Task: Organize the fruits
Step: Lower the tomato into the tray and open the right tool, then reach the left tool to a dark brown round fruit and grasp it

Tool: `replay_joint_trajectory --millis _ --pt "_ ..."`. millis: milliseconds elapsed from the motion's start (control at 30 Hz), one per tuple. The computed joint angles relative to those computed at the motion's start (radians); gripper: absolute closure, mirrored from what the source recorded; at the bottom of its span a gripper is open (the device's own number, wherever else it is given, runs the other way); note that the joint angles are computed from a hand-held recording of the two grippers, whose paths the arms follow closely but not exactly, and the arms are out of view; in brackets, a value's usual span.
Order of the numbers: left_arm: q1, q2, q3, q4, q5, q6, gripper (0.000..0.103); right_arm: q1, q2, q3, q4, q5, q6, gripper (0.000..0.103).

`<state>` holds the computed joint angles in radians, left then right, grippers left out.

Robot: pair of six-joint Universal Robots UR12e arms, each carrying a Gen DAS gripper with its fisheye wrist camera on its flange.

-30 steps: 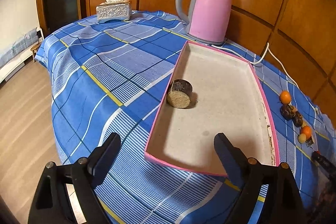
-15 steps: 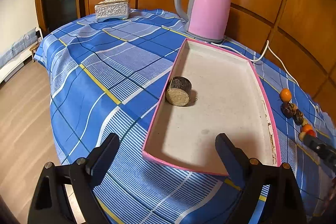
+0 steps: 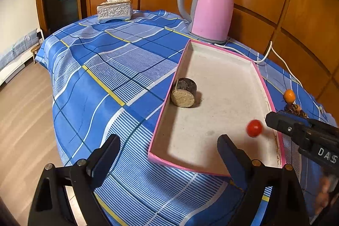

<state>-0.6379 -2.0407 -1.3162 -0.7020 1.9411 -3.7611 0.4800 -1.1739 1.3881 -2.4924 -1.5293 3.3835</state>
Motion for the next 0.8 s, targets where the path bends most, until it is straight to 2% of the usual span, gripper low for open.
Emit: replay_joint_trajectory --millis 67,500,667,800 --pt "0.000 0.000 0.001 -0.002 -0.002 0.001 0.010 0.003 -0.002 0.002 -0.002 -0.012 0.002 0.064" --pt "-0.005 -0.002 0.005 -0.001 0.005 0.017 0.010 -0.004 -0.066 0.091 -0.051 -0.105 0.095 0.064" --pt "-0.008 -0.002 0.007 -0.003 0.007 0.022 0.009 -0.012 -0.103 0.139 -0.069 -0.175 0.144 0.064" --pt "-0.010 -0.002 0.008 0.000 0.008 0.031 0.009 -0.019 -0.137 0.186 -0.068 -0.275 0.200 0.064"
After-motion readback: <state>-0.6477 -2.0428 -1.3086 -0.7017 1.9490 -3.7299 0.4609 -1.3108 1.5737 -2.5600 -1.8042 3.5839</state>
